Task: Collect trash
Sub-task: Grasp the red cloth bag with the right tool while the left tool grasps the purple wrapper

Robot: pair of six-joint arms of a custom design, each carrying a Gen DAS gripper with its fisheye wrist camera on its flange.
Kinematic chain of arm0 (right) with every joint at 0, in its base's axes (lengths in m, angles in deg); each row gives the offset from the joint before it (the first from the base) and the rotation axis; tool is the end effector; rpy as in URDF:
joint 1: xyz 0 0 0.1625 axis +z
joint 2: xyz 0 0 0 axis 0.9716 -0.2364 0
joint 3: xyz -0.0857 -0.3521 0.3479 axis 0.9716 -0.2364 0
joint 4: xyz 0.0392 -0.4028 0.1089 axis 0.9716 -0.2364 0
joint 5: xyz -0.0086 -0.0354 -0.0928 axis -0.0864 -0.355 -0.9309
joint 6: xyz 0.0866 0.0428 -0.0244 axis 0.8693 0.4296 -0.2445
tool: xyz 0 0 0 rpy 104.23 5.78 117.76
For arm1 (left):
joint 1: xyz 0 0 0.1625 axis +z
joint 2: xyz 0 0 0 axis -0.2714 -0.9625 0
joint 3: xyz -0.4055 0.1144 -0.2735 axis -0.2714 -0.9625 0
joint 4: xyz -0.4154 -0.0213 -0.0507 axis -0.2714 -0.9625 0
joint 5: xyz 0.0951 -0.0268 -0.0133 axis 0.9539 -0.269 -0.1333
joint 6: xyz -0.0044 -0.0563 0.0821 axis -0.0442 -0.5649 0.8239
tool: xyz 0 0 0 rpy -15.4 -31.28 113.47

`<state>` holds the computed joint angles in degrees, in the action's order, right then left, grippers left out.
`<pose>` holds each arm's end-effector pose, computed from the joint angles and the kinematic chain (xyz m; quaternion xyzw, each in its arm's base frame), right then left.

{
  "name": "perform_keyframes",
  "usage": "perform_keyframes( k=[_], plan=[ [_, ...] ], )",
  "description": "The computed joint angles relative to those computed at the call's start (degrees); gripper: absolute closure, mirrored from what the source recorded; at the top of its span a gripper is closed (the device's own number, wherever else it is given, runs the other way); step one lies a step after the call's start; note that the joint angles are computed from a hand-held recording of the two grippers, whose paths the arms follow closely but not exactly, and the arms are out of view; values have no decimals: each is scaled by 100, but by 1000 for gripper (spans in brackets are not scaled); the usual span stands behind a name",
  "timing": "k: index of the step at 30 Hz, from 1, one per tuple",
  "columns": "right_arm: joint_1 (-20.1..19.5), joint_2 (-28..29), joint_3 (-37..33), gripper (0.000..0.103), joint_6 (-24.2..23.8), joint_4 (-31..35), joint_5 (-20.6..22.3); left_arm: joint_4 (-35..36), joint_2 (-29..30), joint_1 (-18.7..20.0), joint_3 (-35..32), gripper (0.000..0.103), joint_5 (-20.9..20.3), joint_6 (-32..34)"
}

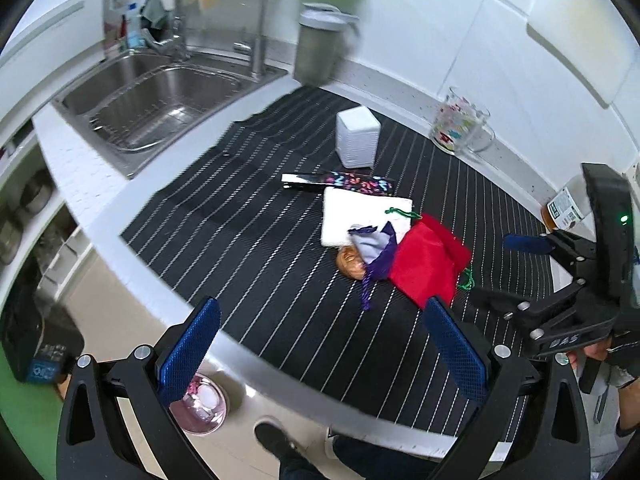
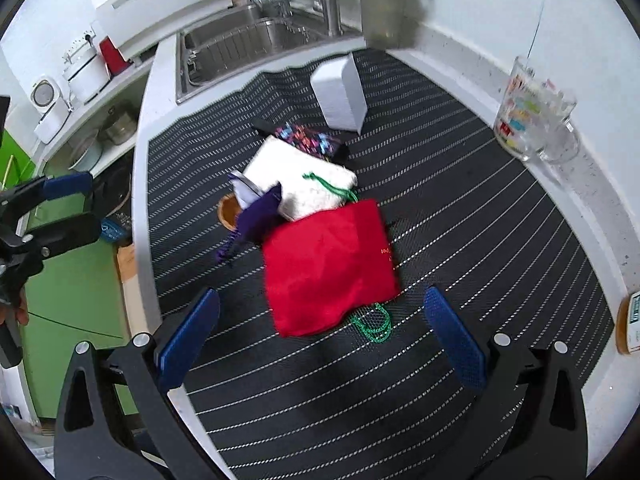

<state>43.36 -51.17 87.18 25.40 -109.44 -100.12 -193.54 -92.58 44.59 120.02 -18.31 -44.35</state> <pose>0.2623 -0.3499 0.4739 -0.0657 -0.8953 0.2692 0.3489 -0.5092 -0.4628 0.2628 0.4559 0.8782 -0.0307 0.1414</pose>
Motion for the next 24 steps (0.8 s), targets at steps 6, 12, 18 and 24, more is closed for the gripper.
perform_keyframes(
  k=[6,12,18,24],
  plan=[
    [-401,82,163,3,-282,-300,188,117,290,102,-197,6,-147,205],
    [-610,135,326,6,-637,-745,214,217,421,178,-271,6,-184,252],
    [-674,115,286,41,-668,-606,178,231,479,192,-280,6,-246,231],
    [-720,-34,244,77,-724,-622,375,194,547,154,-336,6,-332,245]
  ],
)
